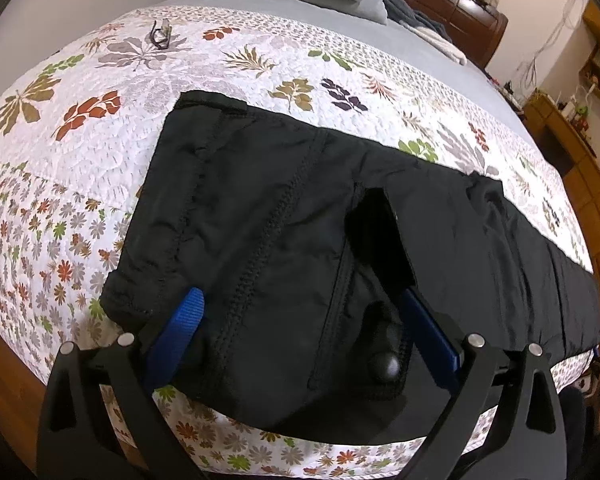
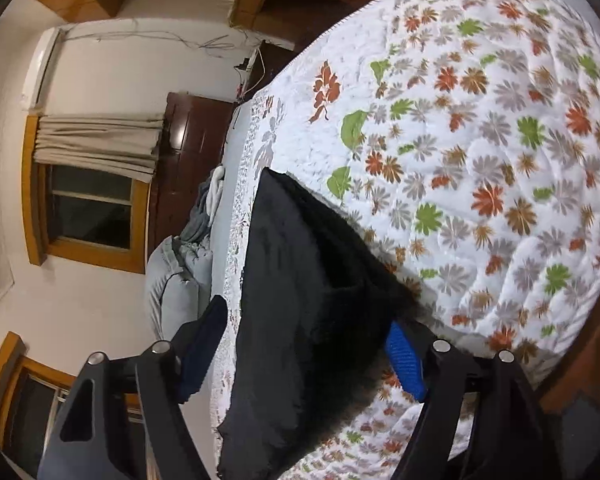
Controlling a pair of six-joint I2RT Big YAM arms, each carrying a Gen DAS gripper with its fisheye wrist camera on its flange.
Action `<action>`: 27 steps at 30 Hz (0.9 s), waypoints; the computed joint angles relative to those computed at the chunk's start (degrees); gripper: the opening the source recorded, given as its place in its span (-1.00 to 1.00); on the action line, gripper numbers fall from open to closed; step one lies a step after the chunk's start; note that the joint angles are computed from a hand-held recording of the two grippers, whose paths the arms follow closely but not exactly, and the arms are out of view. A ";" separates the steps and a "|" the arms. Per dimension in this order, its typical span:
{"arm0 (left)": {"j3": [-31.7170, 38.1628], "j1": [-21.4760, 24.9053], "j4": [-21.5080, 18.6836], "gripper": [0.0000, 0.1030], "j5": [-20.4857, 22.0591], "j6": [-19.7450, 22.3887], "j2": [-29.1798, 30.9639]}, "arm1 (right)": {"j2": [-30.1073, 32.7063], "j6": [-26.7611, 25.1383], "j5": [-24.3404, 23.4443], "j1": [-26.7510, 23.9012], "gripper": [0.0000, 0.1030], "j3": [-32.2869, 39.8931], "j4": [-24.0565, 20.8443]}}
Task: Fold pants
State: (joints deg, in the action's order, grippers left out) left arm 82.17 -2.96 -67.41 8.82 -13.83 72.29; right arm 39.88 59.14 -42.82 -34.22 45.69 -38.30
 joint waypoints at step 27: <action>-2.64 0.81 2.21 0.94 2.67 -7.15 -1.80 | 6.50 -5.55 17.19 11.46 -0.68 13.73 -9.85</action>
State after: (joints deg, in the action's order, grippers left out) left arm 79.53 -2.16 -65.20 11.49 -20.97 70.49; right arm 46.38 53.59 -25.62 -22.77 59.42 -48.15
